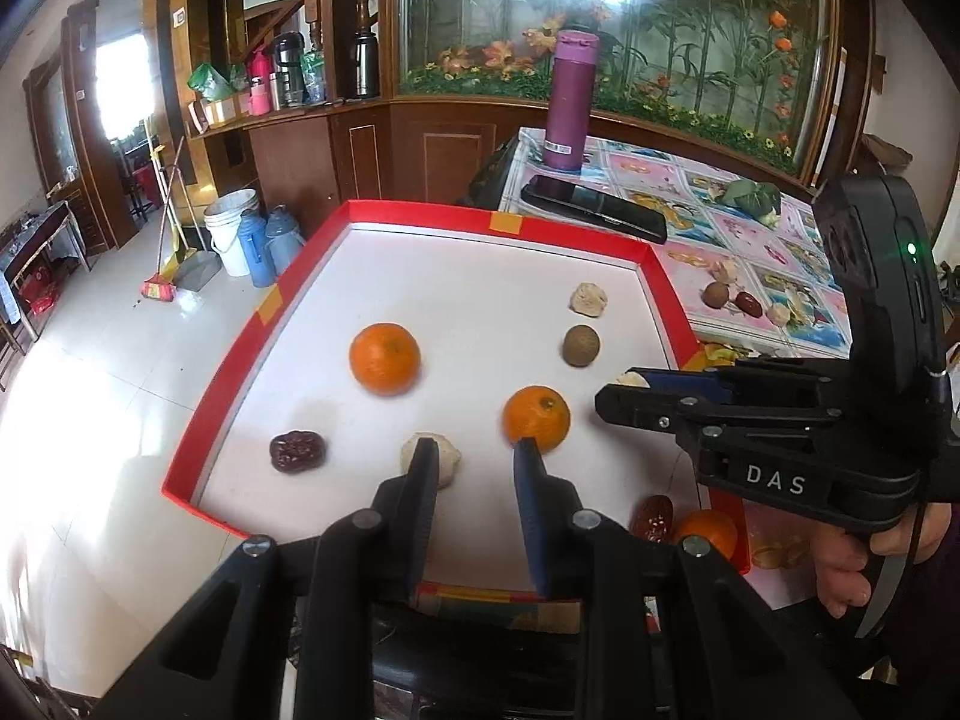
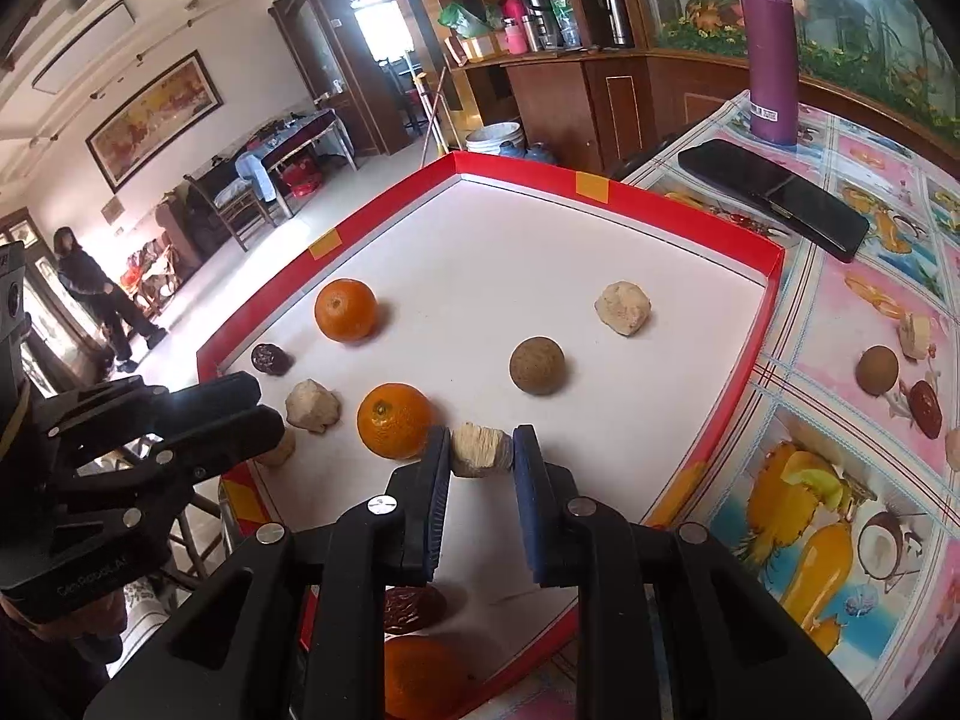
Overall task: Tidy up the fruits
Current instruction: 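Carry both beige cubes into the red tray and open both grippers, then move both grippers back toward the items on the tablecloth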
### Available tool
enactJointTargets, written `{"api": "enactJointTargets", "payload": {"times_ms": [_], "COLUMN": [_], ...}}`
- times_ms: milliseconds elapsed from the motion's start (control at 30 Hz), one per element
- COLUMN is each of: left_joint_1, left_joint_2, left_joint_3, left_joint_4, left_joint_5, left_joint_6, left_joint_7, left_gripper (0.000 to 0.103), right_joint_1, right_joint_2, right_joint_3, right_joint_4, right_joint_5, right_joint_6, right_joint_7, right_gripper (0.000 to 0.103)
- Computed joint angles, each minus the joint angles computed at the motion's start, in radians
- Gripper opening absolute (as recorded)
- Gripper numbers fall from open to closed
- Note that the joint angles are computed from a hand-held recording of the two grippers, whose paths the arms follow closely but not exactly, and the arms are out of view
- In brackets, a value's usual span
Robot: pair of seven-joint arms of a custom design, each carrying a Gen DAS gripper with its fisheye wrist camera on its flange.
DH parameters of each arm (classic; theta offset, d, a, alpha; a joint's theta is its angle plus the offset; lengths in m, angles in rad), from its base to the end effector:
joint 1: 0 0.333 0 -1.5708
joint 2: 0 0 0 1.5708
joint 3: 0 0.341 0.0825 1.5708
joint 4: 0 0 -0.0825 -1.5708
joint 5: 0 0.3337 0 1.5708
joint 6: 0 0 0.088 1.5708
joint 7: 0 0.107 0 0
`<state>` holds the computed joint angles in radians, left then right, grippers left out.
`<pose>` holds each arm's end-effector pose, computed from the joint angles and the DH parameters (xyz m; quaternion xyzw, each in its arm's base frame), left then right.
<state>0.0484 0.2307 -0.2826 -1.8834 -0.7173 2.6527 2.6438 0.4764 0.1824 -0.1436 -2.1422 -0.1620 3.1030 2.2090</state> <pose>0.6028 -0.1101 0.4956 -0.3799 0.8498 -0.3403 0.1329 0.5417 0.2068 0.4706 -0.6089 0.6958 -0.1548 0.3479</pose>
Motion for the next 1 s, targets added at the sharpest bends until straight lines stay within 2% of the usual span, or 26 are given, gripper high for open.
{"api": "enactJointTargets", "payload": {"times_ms": [233,567,700,900,1000], "left_joint_1": [-0.016,-0.014,-0.012,-0.014,-0.023], "left_joint_2": [0.007,0.022,0.026,0.021,0.02], "left_joint_3": [0.002,0.0,-0.001,-0.001,0.005], "left_joint_4": [-0.011,-0.013,-0.011,-0.01,-0.002], "left_joint_5": [0.045,0.105,0.127,0.16,0.19], "left_joint_6": [-0.014,-0.008,-0.009,-0.008,-0.006], "left_joint_7": [-0.031,-0.092,-0.113,-0.15,-0.194], "left_gripper": [0.028,0.028,0.028,0.029,0.04], "right_joint_1": [-0.006,-0.018,-0.068,-0.06,-0.036], "right_joint_2": [0.015,0.019,0.014,-0.014,-0.034], "right_joint_3": [0.002,0.017,0.08,0.063,0.018], "right_joint_4": [0.021,0.03,0.027,-0.007,-0.03], "right_joint_5": [-0.015,-0.028,0.047,0.073,0.035], "right_joint_6": [-0.047,-0.063,-0.062,-0.017,0.01], "right_joint_7": [0.017,0.008,-0.069,-0.08,-0.037], "right_gripper": [0.02,0.021,0.03,0.032,0.032]}}
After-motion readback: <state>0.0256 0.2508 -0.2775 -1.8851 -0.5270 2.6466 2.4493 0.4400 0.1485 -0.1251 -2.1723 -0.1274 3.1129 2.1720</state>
